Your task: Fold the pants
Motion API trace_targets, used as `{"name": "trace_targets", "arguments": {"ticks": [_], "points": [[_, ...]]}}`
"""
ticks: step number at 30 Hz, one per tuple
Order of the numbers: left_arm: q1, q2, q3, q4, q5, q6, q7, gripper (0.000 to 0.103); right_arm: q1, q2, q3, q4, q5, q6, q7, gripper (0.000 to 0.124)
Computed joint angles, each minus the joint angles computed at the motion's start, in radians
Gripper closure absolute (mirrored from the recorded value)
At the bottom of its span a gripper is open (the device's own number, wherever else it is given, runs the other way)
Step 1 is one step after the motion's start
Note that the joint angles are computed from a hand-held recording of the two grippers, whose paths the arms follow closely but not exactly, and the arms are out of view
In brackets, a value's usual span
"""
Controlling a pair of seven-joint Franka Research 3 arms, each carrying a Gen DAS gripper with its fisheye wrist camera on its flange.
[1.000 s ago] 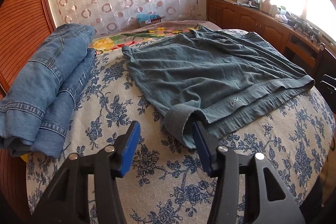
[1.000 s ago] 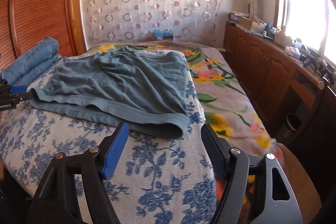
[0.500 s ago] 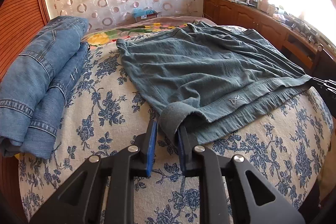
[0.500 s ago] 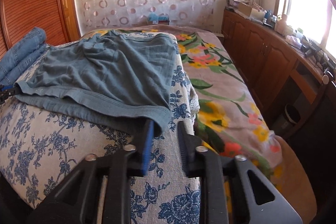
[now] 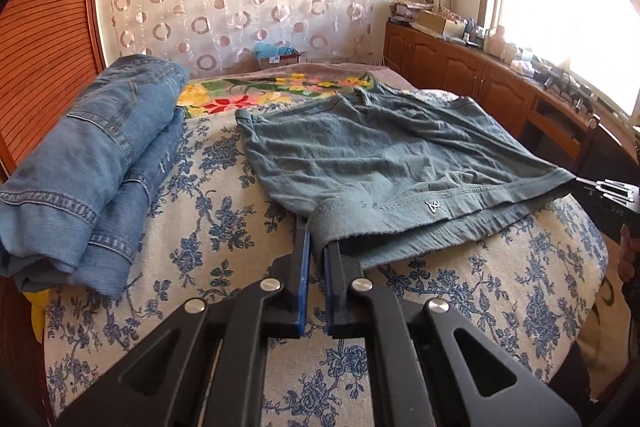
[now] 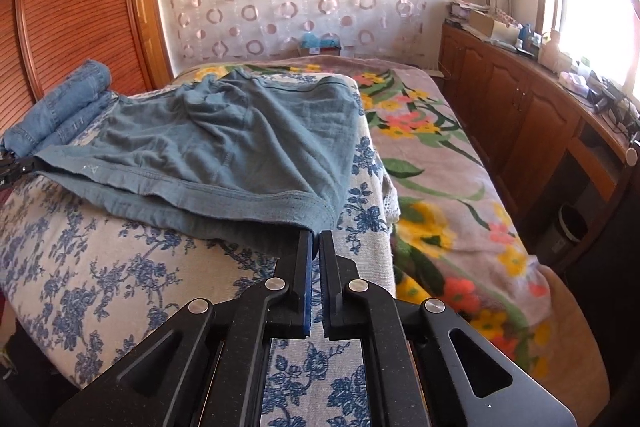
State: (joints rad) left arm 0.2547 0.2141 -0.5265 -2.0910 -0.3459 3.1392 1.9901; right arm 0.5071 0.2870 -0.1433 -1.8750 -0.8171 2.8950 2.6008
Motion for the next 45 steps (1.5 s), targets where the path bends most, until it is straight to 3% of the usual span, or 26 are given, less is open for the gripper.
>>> {"name": "trace_targets", "arguments": {"ticks": [4,6,9,13,21,27,31,35,39,42,45], "points": [[0.181,-0.046,-0.195,-0.052,-0.196,0.024,0.169,0.101,0.007,-0.007,0.005,-0.004,0.000,0.021,-0.005,0.124],[0.245,-0.064,-0.265,-0.069,-0.315,0.020,0.270,0.101,0.010,-0.014,0.012,-0.014,0.007,0.034,-0.013,0.124],[0.307,-0.097,-0.339,-0.097,-0.498,0.020,0.424,0.101,0.017,-0.030,0.015,-0.039,0.013,0.052,-0.014,0.124],[0.323,-0.133,-0.358,-0.116,-0.686,0.000,0.571,0.101,0.024,-0.056,0.018,-0.074,0.003,0.068,0.006,0.124],[0.250,-0.223,-0.286,-0.166,-0.932,-0.054,0.730,0.101,0.012,-0.126,0.053,-0.152,-0.059,0.076,0.071,0.124],[0.168,-0.308,-0.207,-0.223,-1.073,-0.095,0.824,0.101,-0.041,-0.180,0.102,-0.223,-0.090,0.082,0.115,0.124],[0.124,-0.321,-0.158,-0.263,-1.044,-0.109,0.790,0.100,-0.070,-0.208,0.139,-0.269,-0.105,0.080,0.142,0.124],[0.081,-0.302,-0.132,-0.289,-0.955,-0.062,0.711,0.098,-0.084,-0.208,0.153,-0.283,-0.161,0.079,0.212,0.124],[0.027,-0.303,-0.091,-0.292,-0.959,-0.023,0.718,0.095,-0.088,-0.193,0.159,-0.250,-0.215,0.102,0.248,0.124],[-0.011,-0.317,-0.048,-0.294,-0.982,-0.020,0.740,0.083,-0.075,-0.161,0.161,-0.203,-0.211,0.105,0.224,0.123],[-0.052,-0.324,-0.004,-0.288,-1.018,-0.022,0.782,0.072,-0.057,-0.122,0.156,-0.160,-0.153,0.112,0.149,0.113]]}}
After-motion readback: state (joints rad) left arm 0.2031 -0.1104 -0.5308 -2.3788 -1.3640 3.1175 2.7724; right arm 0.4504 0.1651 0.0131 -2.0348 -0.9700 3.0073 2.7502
